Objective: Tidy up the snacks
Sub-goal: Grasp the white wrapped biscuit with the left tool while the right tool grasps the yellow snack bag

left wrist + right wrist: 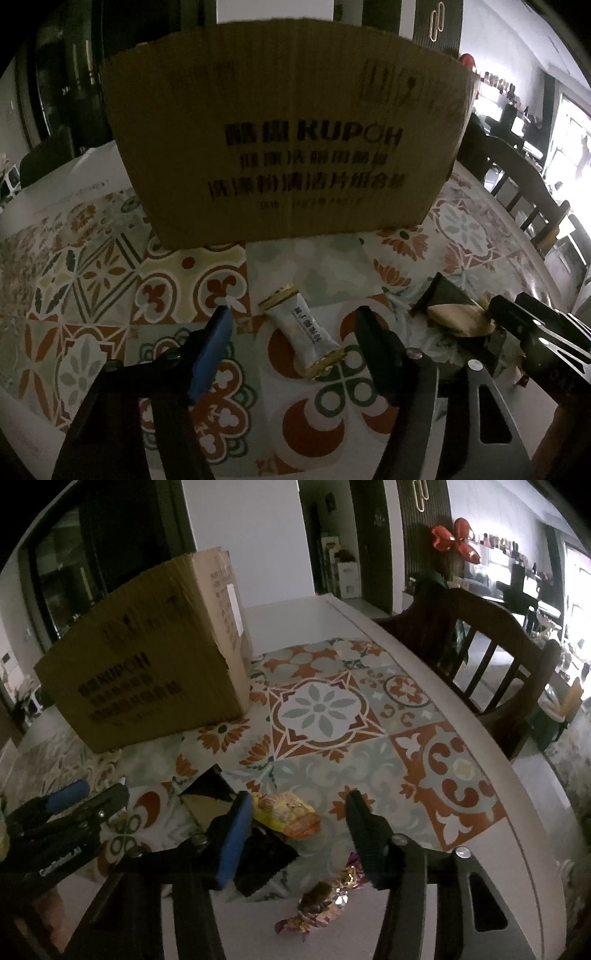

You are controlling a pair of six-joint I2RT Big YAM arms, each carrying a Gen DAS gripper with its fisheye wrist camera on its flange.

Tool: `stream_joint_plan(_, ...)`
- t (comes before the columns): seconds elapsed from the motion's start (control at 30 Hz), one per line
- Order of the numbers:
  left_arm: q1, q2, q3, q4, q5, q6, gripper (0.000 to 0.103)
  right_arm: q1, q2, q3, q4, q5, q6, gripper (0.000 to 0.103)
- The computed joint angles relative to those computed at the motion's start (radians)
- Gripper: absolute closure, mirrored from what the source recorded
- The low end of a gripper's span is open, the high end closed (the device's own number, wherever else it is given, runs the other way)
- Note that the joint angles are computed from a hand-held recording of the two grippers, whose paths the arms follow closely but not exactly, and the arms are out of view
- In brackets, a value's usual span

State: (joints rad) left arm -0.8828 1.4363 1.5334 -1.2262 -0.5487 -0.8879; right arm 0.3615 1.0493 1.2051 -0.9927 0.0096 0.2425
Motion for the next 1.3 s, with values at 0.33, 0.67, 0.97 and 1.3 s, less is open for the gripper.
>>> stream_joint_plan(0.33, 0.005, 0.011, -0.001, 0.006, 0.027, 0.012, 0.067, 0.0, 0.005, 0.0, -0.005, -0.051, 0.011, 0.071)
stream_joint_plan(0.67, -0.018, -0.013, -0.006, 0.038, 0.033, 0.05, 0.081, 0.011, -0.018, -0.006, 0.003, -0.057, -0.021, 0.083)
stream_joint_plan(0.97, -0.056, -0.036, 0.018, 0.033, 0.02, 0.058, 0.081, -0.001, -0.044, -0.009, -0.009, -0.107, -0.024, 0.093)
stream_joint_plan(1.3, -0.084, -0.04, 0.039, 0.027, 0.0, 0.053, 0.081, -0.002, -0.073, -0.01, -0.017, -0.128, -0.038, 0.096)
